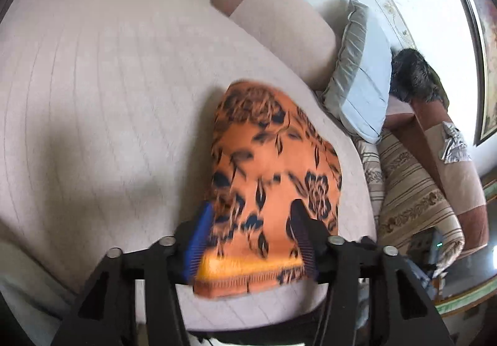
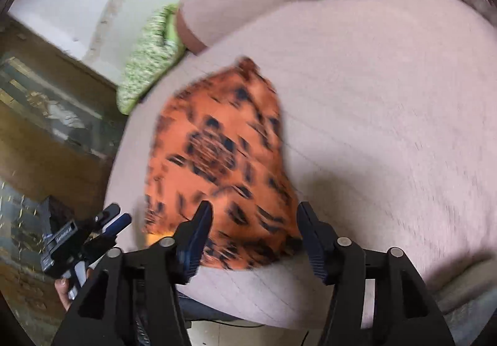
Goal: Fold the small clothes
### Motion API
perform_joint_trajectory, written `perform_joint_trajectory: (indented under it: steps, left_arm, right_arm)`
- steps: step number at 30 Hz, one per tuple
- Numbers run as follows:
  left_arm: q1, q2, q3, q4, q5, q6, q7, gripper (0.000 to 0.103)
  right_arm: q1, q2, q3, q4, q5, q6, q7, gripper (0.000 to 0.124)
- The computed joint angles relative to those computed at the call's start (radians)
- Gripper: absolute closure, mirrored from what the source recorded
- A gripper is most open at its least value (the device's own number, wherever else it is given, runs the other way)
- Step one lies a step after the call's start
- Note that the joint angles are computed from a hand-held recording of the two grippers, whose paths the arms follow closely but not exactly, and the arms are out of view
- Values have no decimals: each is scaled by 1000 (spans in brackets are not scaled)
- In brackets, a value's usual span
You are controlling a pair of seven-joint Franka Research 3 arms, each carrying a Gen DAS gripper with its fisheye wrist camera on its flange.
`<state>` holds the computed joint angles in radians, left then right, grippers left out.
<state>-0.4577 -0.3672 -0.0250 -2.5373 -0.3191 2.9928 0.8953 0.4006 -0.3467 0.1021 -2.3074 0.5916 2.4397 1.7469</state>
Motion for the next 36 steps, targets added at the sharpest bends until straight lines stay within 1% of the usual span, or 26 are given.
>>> perform_joint_trajectory:
  steps: [1,4,6,7,8,9,12,13,14,15,16,17,18,19,21,22,25,27,28,29,30,31,32,33,34,36]
  left_arm:
    - [8,23,10,37,13,-34,13,50]
    - [49,107,15,153,10,-119,46,50]
    - [69,186,19,252,-13,-152,101,50]
    - [81,237,25,320,-25,-186,137,50]
    - [91,278,23,366,-46,-200,165,50]
    - [98,319,22,408,-92,-206,211,50]
    - [135,409,-5,471,-267,-209,376,50]
    - [153,427,-24,469,-356,-202,462,50]
    - [168,436,-41,450,-401,-182,499,43]
    - [173,453,-46,447,-459,-171,521,38]
    - [213,457,-83,450,-587,-184,592,37]
    - [259,467,-116,470,-718,-227,674,37]
    - [271,476,-117,480,-779,-241,719,39]
    - [286,480,-127,486,-778,-246,714,38]
    - [316,499,-145,503,-767,-271,714,34]
    - [334,511,-158,511,-791,-283,730,32]
    - [388,528,-198,515,-954,-321,816,28]
    - [402,550,-207,524,-1013,-339,852,26]
    - [405,565,-212,534,-1037,-341,864,28]
    - [407,584,-216,545,-1061,-333,878,33]
    - [402,594,-218,552,-1049,-314,880,39]
    - [396,590,-220,549,-1011,-299,870,45]
    - [387,583,-219,546,-955,-280,849,49]
    - [391,574,-226,541,-956,-272,856,50]
    - [398,563,-236,535,-998,-270,875,52]
    - [400,538,-238,534,-1038,-268,919,53]
  right_arm:
    - [-3,21,2,24,-13,3,-4,48]
    - [-24,137,7,149,-81,0,11,47]
    - [-31,231,-8,238,-60,-3,-10,47]
    - [-34,267,-15,271,-30,-8,-27,47]
    - [-36,310,-15,309,-2,-8,-39,44]
    - [-44,364,-19,354,38,-4,-64,43]
    - [-59,461,-4,423,58,-5,-103,39]
    - [-73,487,5,431,118,-30,-170,39]
    - [-82,492,12,423,153,-38,-208,40]
    - [-86,502,12,408,149,-60,-208,41]
    - [-86,515,7,414,117,-98,-172,41]
    - [-95,537,5,428,120,-146,-154,41]
    - [-105,549,7,437,141,-166,-155,41]
    - [-122,571,9,452,189,-190,-162,41]
    - [-142,595,17,471,251,-213,-186,39]
    - [-150,608,20,481,269,-232,-196,39]
    - [-163,612,23,474,309,-260,-190,41]
    - [-165,611,26,466,326,-266,-202,41]
    - [-165,609,27,458,334,-261,-209,41]
    - [-163,610,27,459,335,-258,-212,44]
    - [-159,612,29,462,333,-251,-221,52]
    - [-168,616,33,466,363,-269,-243,85]
    - [-169,620,37,468,386,-274,-245,91]
    - [-156,609,35,459,366,-244,-244,93]
    - [-154,599,36,455,364,-232,-260,98]
    - [-155,571,37,451,391,-198,-308,100]
